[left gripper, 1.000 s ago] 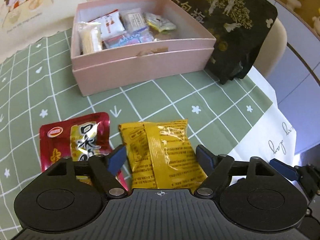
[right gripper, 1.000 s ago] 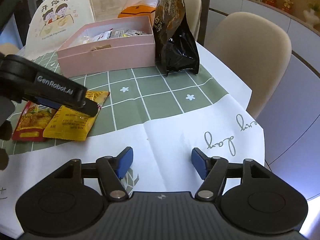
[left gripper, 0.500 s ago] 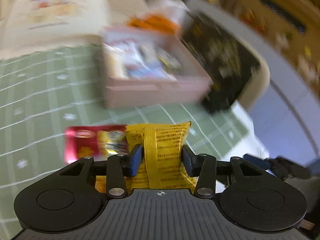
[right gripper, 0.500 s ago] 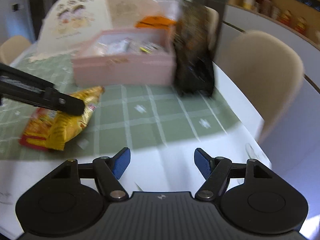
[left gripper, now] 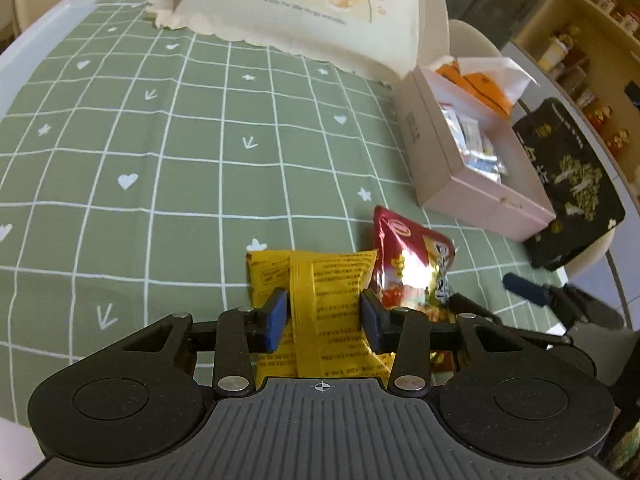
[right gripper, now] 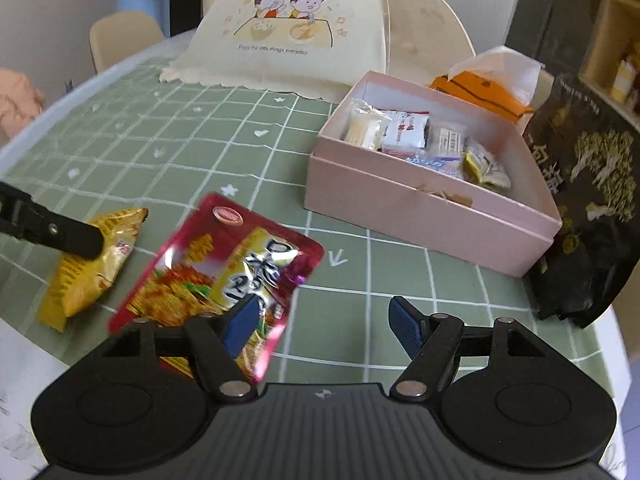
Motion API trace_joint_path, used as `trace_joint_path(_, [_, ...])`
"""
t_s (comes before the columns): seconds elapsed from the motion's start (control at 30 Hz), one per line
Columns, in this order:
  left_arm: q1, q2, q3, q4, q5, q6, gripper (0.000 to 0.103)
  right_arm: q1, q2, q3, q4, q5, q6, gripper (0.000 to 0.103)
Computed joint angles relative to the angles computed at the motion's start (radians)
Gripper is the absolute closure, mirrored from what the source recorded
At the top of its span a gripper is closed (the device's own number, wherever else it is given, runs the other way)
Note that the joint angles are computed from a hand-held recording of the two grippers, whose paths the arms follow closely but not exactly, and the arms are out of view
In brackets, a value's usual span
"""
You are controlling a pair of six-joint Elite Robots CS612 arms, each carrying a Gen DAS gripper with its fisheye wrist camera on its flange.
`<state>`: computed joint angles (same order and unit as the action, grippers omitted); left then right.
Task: Organize snacks
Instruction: 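Lift yellow chip packet with left gripper while right gripper reaches red packet, then close the right gripper on the red spicy packet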
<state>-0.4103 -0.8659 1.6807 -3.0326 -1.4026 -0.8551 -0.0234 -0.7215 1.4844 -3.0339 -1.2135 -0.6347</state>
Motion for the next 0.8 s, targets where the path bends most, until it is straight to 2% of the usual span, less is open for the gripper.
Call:
trace_joint_path(0.07, [-0.003,0.002,-0.006,0.019,0.028,0.030,0.058,0.007,0.005,-0.007,-0.009,-0.061,-0.003,0.032])
trace_joint_path(0.1, [-0.006,0.001,-0.010,0.040,0.058,0.049,0.058,0.006,0.004,-0.015,0.016,-0.065,0.008,0.032])
trace_joint_path(0.2, [-0.007,0.002,-0.018,0.080,0.115,0.065,0.058,-0.010,-0.016,-0.033,0.148,0.033,0.072,0.031])
trace_joint_path(0.27, [-0.003,0.003,-0.019,0.085,0.125,0.064,0.058,-0.012,-0.025,-0.056,0.276,0.094,0.136,0.030])
trace_joint_path(0.33, [0.001,0.001,-0.015,0.084,0.127,0.056,0.058,-0.003,-0.019,-0.086,0.376,0.119,0.191,0.030])
trace_joint_path(0.37, [0.003,0.000,-0.013,0.086,0.128,0.055,0.058,0.006,-0.013,-0.099,0.405,0.111,0.218,0.026])
trace_joint_path(0.4, [0.003,-0.002,-0.010,0.088,0.131,0.053,0.058,0.015,-0.013,-0.100,0.392,0.095,0.246,0.022])
trace_joint_path(0.43, [0.004,-0.004,-0.006,0.089,0.132,0.051,0.058,0.024,-0.012,-0.100,0.381,0.089,0.262,0.022])
trace_joint_path(0.5, [0.005,-0.005,-0.001,0.081,0.127,0.049,0.058,0.041,-0.007,-0.114,0.403,0.066,0.266,0.015])
trace_joint_path(0.63, [0.007,-0.005,-0.002,0.082,0.117,0.047,0.058,0.078,0.008,-0.100,0.291,-0.034,0.229,0.003])
trace_joint_path(0.67, [0.008,-0.005,-0.002,0.082,0.114,0.048,0.058,0.084,0.013,-0.096,0.258,-0.055,0.203,0.003])
trace_joint_path(0.73, [0.009,-0.006,-0.002,0.081,0.110,0.051,0.058,0.077,0.013,-0.097,0.265,-0.029,0.165,0.005])
trace_joint_path(0.8, [0.008,-0.006,0.000,0.076,0.103,0.055,0.058,0.060,0.007,-0.091,0.268,0.009,0.119,0.024])
